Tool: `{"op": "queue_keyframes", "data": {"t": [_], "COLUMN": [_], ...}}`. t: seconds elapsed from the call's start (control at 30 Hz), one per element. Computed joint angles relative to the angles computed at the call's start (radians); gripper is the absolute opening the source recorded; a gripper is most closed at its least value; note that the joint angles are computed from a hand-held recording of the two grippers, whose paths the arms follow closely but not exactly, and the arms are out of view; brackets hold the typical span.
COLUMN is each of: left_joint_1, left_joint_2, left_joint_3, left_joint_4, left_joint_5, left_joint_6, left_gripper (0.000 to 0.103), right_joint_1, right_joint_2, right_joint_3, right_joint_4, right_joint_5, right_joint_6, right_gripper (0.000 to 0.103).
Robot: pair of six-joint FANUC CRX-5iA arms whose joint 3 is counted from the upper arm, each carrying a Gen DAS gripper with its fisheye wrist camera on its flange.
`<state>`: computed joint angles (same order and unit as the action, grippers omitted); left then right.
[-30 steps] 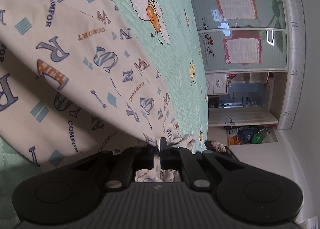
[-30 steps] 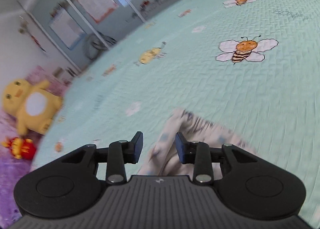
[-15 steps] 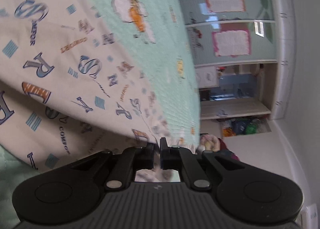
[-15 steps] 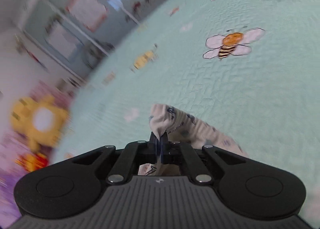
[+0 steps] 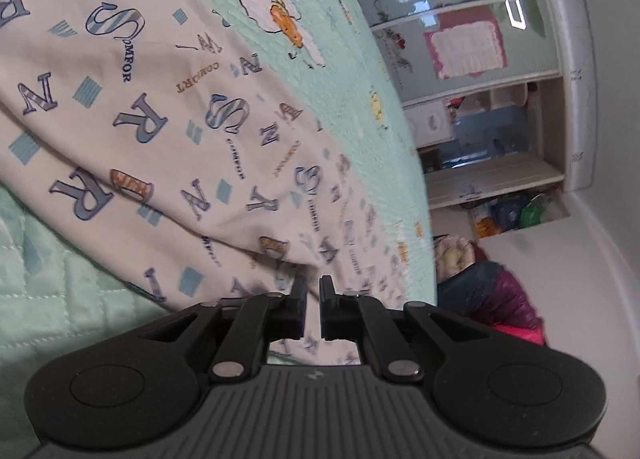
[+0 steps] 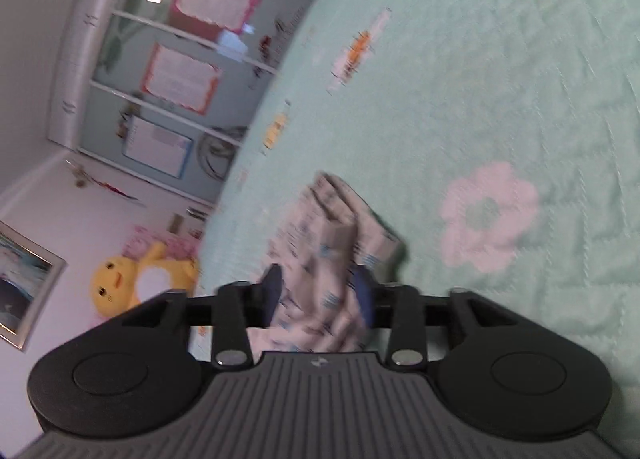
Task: Fold clothes
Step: 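Fold the pinched garment edge over with the right gripper and release it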
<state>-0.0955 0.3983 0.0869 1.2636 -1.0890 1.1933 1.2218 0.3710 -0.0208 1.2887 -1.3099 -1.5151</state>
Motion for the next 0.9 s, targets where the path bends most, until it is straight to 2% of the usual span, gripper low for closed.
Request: {"op": "queue_keyframes", "data": {"t": [0.1,0.17,0.2,0.27,0.3,0.37,0.43,0.5,0.67,0.8,0.87,0.9], "left_joint_1": [-0.005,-0.002,0.001,-0.003,-0.005,-0.012,-0.023,-0.036,-0.059,-0.052,-0.051,-0.05], "left_joint_2": [-0.004,-0.007,-0.009,-0.013,-0.014,-0.019,-0.026,-0.025,-0.015,-0.005,-0.002,0.001], "left_joint_3": [-0.019,-0.033,-0.043,-0.062,-0.072,-0.088,-0.094,-0.087,-0.064,-0.054,-0.048,-0.041], "left_joint_4": [0.03,0.027,0.026,0.059,0.077,0.116,0.146,0.152,0.134,0.124,0.109,0.096], "left_joint_5": [0.014,0.02,0.024,0.038,0.045,0.067,0.096,0.12,0.134,0.077,0.075,0.078], "left_joint_6": [0.02,0.073,0.098,0.121,0.131,0.146,0.143,0.156,0.173,0.178,0.178,0.188], "left_gripper": [0.006,0.013,0.021,0.025,0.026,0.034,0.047,0.053,0.053,0.053,0.05,0.045], "right_joint_1": [-0.011,-0.023,-0.028,-0.033,-0.036,-0.039,-0.041,-0.038,-0.035,-0.034,-0.036,-0.038], "right_joint_2": [0.002,0.001,0.007,0.027,0.031,0.035,0.033,0.026,0.015,0.006,-0.009,-0.013], "right_joint_3": [0.029,0.051,0.069,0.107,0.112,0.114,0.104,0.084,0.059,0.04,0.009,0.001], "right_joint_4": [-0.018,-0.06,-0.081,-0.115,-0.118,-0.115,-0.103,-0.091,-0.073,-0.052,-0.033,-0.032], "right_joint_5": [-0.01,0.014,0.021,0.02,0.023,0.027,0.033,0.04,0.044,0.033,0.039,0.042], "right_joint_6": [0.076,0.121,0.142,0.177,0.178,0.161,0.135,0.102,0.064,-0.012,-0.074,-0.09], "right_gripper": [0.047,0.047,0.047,0.047,0.047,0.047,0.047,0.047,0.048,0.048,0.048,0.048]}}
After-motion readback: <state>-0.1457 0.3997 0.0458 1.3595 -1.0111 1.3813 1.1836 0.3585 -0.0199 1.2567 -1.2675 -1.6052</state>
